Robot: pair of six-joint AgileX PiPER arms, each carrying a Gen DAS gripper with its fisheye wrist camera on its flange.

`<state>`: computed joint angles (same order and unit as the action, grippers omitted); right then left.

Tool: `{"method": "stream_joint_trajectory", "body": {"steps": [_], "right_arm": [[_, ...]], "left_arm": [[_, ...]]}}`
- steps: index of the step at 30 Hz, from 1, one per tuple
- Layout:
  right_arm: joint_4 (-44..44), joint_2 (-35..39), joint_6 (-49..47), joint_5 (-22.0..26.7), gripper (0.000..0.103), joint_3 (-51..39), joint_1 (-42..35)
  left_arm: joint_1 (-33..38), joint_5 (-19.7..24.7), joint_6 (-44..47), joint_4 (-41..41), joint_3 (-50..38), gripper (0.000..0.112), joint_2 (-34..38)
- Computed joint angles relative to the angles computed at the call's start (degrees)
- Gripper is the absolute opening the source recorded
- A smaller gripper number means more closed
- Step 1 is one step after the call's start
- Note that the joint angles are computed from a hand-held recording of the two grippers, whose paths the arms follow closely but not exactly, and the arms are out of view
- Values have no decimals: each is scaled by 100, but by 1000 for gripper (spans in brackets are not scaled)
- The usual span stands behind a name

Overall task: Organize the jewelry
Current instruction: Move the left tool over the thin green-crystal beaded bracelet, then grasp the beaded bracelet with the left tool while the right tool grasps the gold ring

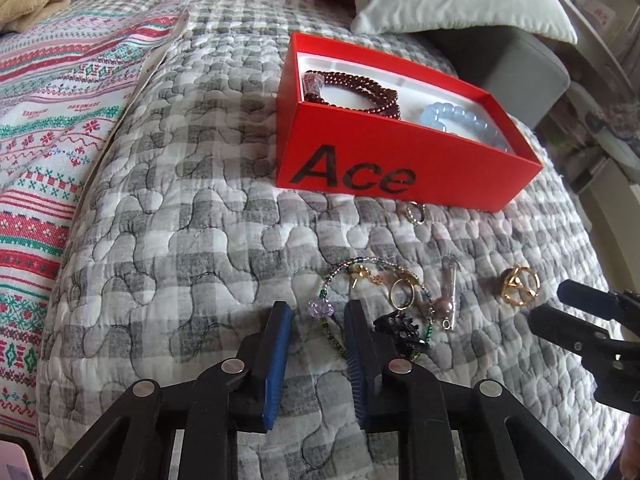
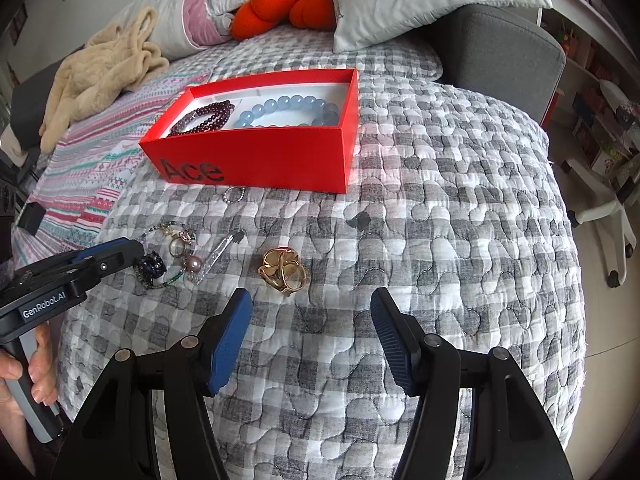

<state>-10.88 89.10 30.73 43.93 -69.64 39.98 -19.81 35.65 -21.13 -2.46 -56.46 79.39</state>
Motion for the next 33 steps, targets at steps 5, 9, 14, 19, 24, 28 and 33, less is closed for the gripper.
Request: {"method": "stream_joint_trajectory", "body": {"steps": [5, 9, 14, 19, 24, 28, 33], "right_arm": [[-6, 24, -24, 29, 65, -7, 19], [7, 25, -46, 18, 65, -8, 7], [36, 49, -87, -11, 65, -16, -5], [26, 83, -77, -4, 65, -45, 27], [142, 132, -187, -34, 65, -80, 24], [145, 198, -200, -63, 65, -115, 40], [273, 330, -208, -103, 65, -191, -10]], "left_arm": [[-192, 116, -365, 515, -107, 0, 56], [-258, 46, -365, 535, -83, 0, -59], [-458, -75, -690, 897, -68, 0, -276], [-499, -121, -602, 807, -78, 0, -473], [-504, -125, -483, 714, -103, 0, -639], [-500, -74, -537, 744, -126, 0, -680], [-494, -77, -740, 820, -103, 0, -646]]}}
